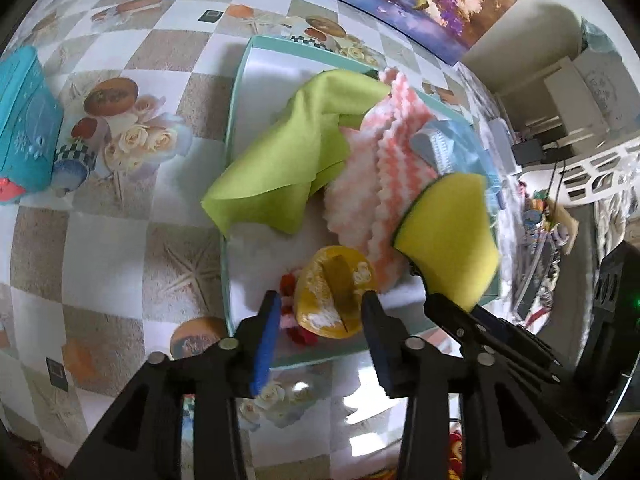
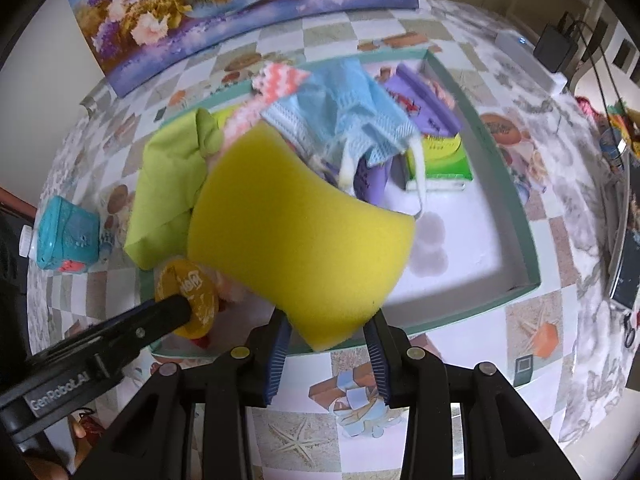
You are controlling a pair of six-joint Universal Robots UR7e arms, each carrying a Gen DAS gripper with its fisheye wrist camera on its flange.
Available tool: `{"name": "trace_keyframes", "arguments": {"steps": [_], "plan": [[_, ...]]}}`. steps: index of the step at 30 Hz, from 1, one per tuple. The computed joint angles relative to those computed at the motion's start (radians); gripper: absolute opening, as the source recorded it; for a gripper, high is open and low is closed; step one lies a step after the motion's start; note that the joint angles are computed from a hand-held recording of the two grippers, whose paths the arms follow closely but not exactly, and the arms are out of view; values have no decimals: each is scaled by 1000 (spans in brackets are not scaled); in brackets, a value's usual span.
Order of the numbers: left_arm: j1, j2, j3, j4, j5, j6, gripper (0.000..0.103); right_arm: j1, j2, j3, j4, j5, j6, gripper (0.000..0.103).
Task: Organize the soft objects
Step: 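Carry the yellow sponge and gold packet over the white tray and release both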
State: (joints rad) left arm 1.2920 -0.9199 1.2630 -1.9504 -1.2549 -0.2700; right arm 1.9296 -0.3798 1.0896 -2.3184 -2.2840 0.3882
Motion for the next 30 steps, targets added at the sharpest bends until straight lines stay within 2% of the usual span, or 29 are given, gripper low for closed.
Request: {"name": "trace_keyframes", "arguments": {"steps": [4,7,9,14,16,17,22,23,26,30], "plan": [[-2,-16,-4,-3,-14,-14,61,15,1,-3,-29,-30,-20,54],[-10,-30,-2,-14,-1,-15,66,26,3,-7,-44,-53,-31,58],[-15,-37,1,-25,15,-11,70,28,8,-16,-48,-57,-35,64],[-18,-45,1,-33,74,-5,78,31,15,-27,-33,-75,-26,67],[-18,-45,2,-39,97,-5,84,32,7,-14,-36,-78,-24,72],[-18,-48,6,-44,109,-2,86,33,5,-7,-49,-79,-29,78],[-26,-64,33,-80,174,34,88,41,0,19,-101,-82,-51,94],[-28,-69,43,-93,191,44,89,41,-3,27,-110,-78,-54,102],[-37,-83,76,-132,259,66,100,46,-5,42,-118,-81,-60,103],[-43,-103,114,-166,324,85,101,53,-3,48,-109,-98,-60,103]]}}
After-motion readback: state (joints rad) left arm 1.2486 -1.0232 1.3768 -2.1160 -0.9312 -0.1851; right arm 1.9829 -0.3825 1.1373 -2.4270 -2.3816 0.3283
